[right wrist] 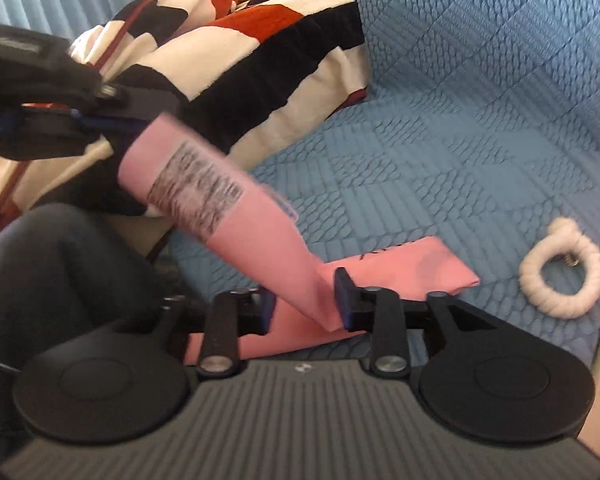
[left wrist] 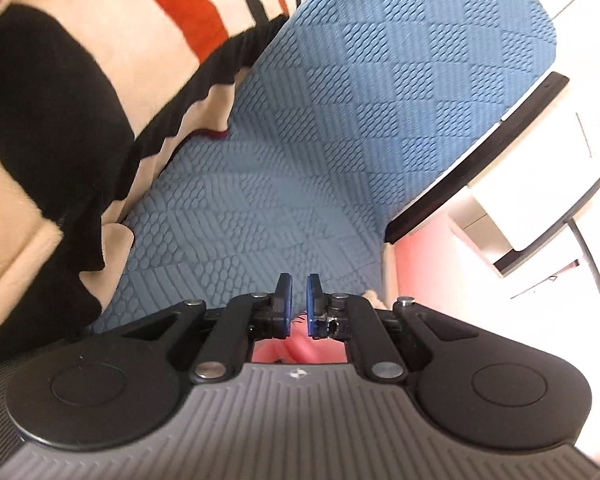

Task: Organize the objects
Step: 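Grasp the lifted bag with the left gripper while the right gripper releases it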

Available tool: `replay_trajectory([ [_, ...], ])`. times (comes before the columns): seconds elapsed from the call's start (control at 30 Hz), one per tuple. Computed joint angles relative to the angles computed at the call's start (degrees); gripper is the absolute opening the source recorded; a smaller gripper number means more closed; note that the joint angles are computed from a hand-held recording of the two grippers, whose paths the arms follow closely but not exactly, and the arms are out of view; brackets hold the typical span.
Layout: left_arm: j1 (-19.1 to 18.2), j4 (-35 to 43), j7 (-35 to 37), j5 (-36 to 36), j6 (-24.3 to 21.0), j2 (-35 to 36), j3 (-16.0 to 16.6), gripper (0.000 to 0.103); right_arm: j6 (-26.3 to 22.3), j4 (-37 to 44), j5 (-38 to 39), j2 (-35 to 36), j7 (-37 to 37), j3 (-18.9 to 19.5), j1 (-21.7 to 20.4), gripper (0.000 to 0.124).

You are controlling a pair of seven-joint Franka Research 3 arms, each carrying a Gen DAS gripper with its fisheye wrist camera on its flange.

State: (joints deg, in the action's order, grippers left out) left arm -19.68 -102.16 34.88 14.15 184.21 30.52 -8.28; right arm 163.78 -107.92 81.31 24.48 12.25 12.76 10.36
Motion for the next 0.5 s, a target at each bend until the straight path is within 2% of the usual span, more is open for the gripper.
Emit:
replay_trajectory([
  [0.1,-0.5,-0.3,-0.3,0.1,-1.2,-1.1,0.0,0.008,-6.4,0.0,-2.9,0.0,2.1,-0.4,-1.2,0.073],
  [0.17,0.0,-1.1,0.1,0.3,-2.3,-2.2,-1.1,0.008,-8.0,0.0,-4.3,0.1,2.7,-0.6,-1.2,0.075],
  [0.23,0.8,0.0,1.3,0.6,-4.1,-1.8,-2.8,0.008,-9.9,0.0,-4.4,0.1,2.5,-0.5,-1.8,0.082],
  [0.33,6.6,3.3,7.6,-0.8,-8.0,1.3,-11.2,0.008,-13.4,0.5,-4.5,0.7,3.3,-0.8,-2.6,0.084],
  [0.4,7.9,6.9,12.1,-2.3,-12.5,4.0,-14.2,0.008,-13.3,0.9,-4.9,1.0,2.4,-0.8,-2.4,0.084],
  [0.5,7.2,13.1,16.1,-4.6,-19.7,8.3,-14.8,0.008,-13.7,0.9,-4.7,1.0,1.8,-0.8,-2.6,0.084],
])
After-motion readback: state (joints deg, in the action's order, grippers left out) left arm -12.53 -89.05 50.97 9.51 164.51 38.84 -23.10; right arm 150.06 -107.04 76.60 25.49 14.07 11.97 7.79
